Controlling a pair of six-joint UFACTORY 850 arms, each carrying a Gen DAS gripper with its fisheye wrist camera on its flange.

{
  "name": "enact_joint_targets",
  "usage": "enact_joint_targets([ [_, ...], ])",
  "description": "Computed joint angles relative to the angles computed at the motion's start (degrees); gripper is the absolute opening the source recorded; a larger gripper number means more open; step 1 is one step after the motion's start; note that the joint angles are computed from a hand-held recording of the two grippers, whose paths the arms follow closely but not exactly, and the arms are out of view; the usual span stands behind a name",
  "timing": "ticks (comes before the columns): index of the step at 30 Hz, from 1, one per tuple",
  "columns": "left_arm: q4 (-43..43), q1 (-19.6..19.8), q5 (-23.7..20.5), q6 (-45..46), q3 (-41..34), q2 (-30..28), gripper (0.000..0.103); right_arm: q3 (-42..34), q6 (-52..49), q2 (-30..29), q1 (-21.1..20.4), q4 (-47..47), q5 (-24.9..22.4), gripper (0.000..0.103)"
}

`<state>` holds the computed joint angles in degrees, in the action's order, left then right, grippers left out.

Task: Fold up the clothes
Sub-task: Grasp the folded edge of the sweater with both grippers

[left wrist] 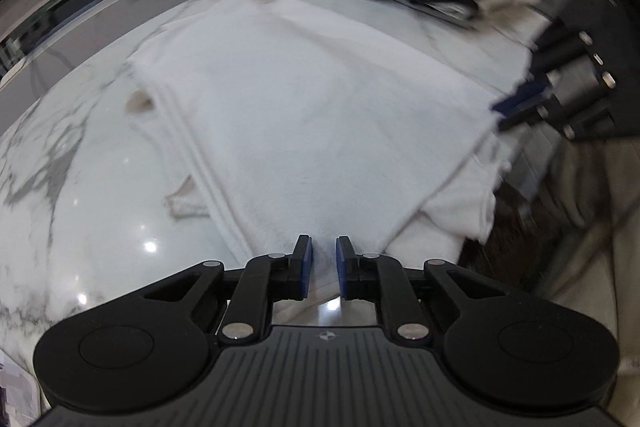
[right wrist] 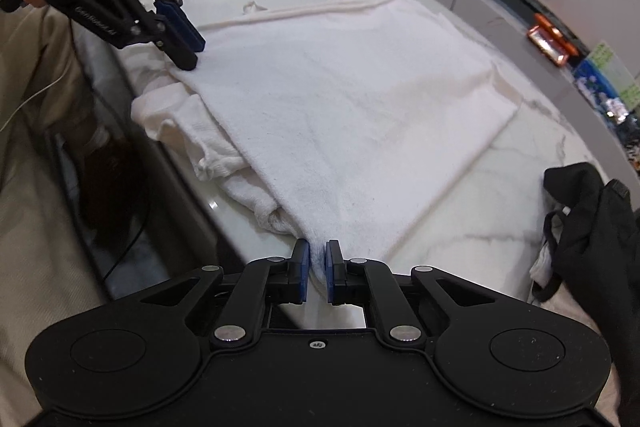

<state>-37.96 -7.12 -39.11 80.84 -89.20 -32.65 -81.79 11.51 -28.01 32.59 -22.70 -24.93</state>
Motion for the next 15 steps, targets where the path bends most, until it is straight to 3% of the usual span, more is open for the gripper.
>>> enact_joint_targets([
  [5, -3.22, 0.24, 2.25, 9.91, 3.98, 2.66, 0.014, 0.63, -3.71, 0.7, 0.42, 1.18, -1.15, 0.007],
  [7, -6.24, 0.52, 3.39, 17.52, 6.41, 4.32, 0.024, 1.16, -5.78, 1.25, 0.16, 2.46, -0.16, 0.007],
  [8, -7.43, 0.52, 4.31, 21.66, 7.97, 5.42, 0.036, 1.16, -6.24, 1.32, 0.13, 2.46, 0.19, 0.014],
  [11, -10.55, -0.1, 8.81, 33.29, 12.73, 8.44, 0.045, 1.91, -9.55, 2.35, 0.29, 2.48, 1.55, 0.04],
  [15, -12.88, -2.01, 16.56, 45.12, 17.61, 10.48, 0.046, 0.66, -14.72, 1.49, 0.71, 4.19, 0.25, 0.047],
])
